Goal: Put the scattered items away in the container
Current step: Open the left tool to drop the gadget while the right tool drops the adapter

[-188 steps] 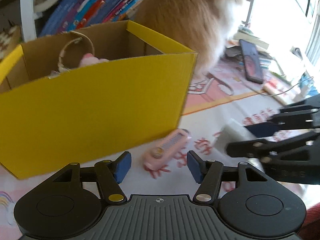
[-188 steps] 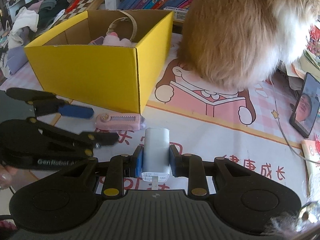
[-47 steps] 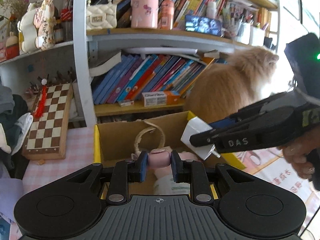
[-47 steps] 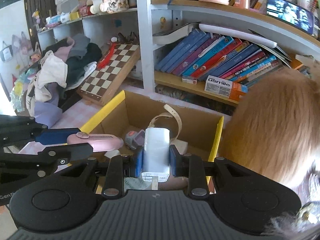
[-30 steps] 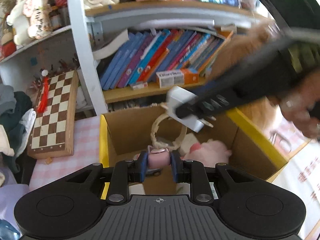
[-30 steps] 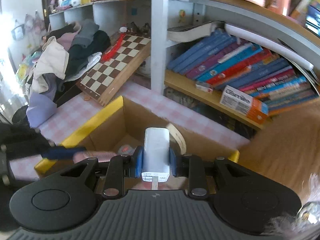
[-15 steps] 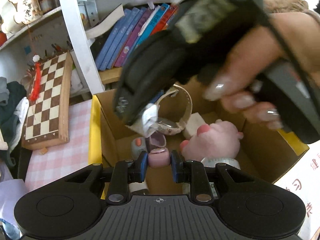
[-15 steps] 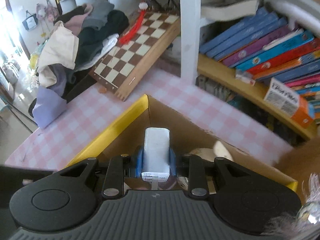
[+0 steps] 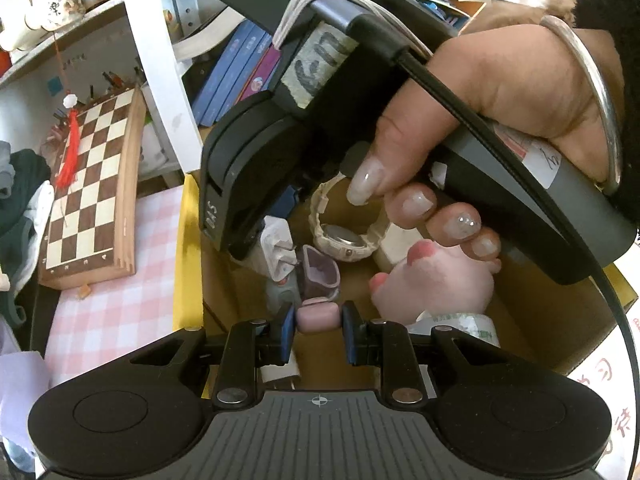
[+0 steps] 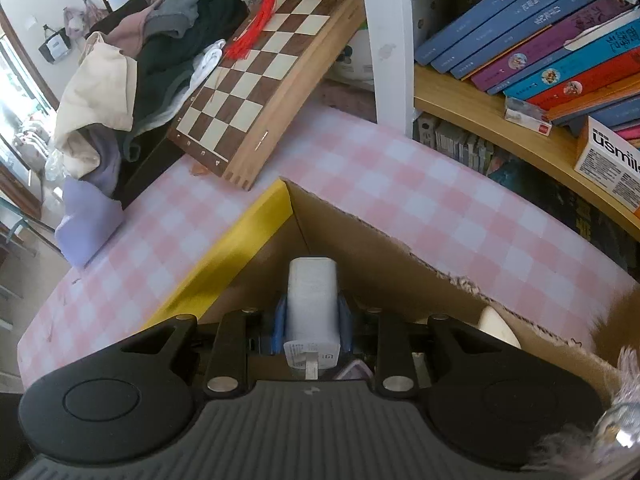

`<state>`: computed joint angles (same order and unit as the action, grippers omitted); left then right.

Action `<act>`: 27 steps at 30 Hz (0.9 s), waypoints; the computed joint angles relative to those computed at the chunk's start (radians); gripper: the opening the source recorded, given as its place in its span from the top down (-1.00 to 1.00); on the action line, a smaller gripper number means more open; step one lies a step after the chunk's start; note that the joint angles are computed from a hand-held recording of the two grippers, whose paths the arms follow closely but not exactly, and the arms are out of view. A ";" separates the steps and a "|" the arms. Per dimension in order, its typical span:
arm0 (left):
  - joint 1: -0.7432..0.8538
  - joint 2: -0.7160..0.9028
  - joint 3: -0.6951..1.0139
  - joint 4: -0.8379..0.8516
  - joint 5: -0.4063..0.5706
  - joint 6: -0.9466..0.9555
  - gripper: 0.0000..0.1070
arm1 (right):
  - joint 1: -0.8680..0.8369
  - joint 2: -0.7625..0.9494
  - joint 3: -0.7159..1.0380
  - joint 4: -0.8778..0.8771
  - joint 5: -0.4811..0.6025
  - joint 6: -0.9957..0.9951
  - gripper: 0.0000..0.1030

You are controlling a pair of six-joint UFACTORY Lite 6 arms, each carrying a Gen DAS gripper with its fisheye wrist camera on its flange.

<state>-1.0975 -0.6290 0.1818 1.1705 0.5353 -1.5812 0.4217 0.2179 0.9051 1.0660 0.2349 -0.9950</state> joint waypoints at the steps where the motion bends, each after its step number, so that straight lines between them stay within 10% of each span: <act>1: -0.003 0.002 0.002 0.002 0.003 -0.003 0.57 | -0.002 0.000 0.002 0.004 0.007 -0.009 0.52; 22: 0.072 0.120 0.052 0.075 -0.044 -0.040 0.56 | 0.006 0.051 0.045 0.050 0.012 -0.084 0.52; 27: 0.044 0.118 0.057 0.105 -0.024 -0.077 0.20 | 0.006 0.023 0.015 0.130 0.002 -0.166 0.41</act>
